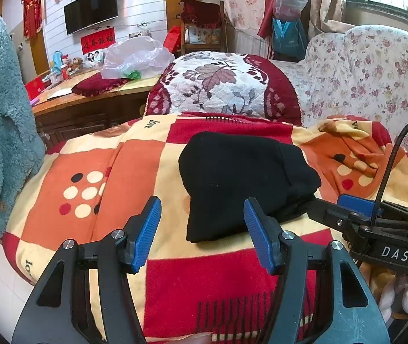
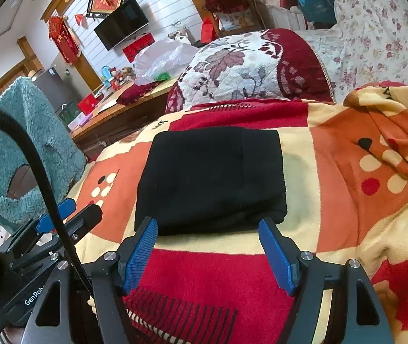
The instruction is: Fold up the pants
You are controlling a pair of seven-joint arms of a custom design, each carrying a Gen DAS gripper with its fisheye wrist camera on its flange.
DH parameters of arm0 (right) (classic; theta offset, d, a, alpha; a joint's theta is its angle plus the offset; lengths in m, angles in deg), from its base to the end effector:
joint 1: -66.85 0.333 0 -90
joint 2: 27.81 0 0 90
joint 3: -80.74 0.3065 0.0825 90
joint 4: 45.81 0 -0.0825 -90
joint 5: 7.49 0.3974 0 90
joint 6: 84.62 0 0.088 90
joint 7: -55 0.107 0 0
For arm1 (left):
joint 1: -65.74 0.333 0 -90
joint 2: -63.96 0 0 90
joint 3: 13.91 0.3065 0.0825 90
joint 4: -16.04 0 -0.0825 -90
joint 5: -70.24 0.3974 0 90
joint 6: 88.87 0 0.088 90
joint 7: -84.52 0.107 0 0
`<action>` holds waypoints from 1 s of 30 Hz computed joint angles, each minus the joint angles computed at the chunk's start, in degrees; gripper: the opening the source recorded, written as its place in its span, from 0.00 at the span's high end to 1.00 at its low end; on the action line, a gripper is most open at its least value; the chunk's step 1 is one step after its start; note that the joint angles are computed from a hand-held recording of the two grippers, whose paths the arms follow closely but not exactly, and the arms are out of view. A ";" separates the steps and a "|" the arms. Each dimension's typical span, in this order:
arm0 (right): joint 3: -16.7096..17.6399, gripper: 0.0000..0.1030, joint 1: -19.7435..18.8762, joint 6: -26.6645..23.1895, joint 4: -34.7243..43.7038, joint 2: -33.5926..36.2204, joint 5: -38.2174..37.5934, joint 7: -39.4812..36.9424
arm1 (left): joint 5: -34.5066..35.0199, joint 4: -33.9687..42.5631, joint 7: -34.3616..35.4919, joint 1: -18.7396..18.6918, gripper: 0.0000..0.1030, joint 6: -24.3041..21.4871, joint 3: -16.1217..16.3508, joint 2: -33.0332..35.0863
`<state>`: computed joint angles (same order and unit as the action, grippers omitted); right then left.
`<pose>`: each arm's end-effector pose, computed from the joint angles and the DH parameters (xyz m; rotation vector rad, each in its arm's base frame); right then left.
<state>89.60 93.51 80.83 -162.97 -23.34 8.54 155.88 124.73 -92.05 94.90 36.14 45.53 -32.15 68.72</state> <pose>0.5184 0.3478 0.4761 -1.8189 1.5150 -0.1410 0.4346 -0.4547 0.4941 -1.7170 1.7173 -0.7474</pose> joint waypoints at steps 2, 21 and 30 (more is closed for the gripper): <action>0.03 0.31 0.03 -0.21 0.18 0.14 0.01 -0.04 | 0.02 0.09 0.31 -0.01 0.42 0.05 0.00 0.10; 0.03 0.31 0.21 -0.03 0.24 0.45 0.45 0.52 | 0.38 0.68 0.16 -0.45 0.42 -0.45 0.10 0.57; 0.19 0.31 -0.02 -0.67 0.25 0.34 1.52 -0.59 | 0.30 0.73 0.07 -0.63 0.42 -0.46 0.06 0.74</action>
<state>89.79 93.49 80.15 -162.72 -23.00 10.05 155.29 125.04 -91.32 94.98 35.51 45.08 -32.08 69.46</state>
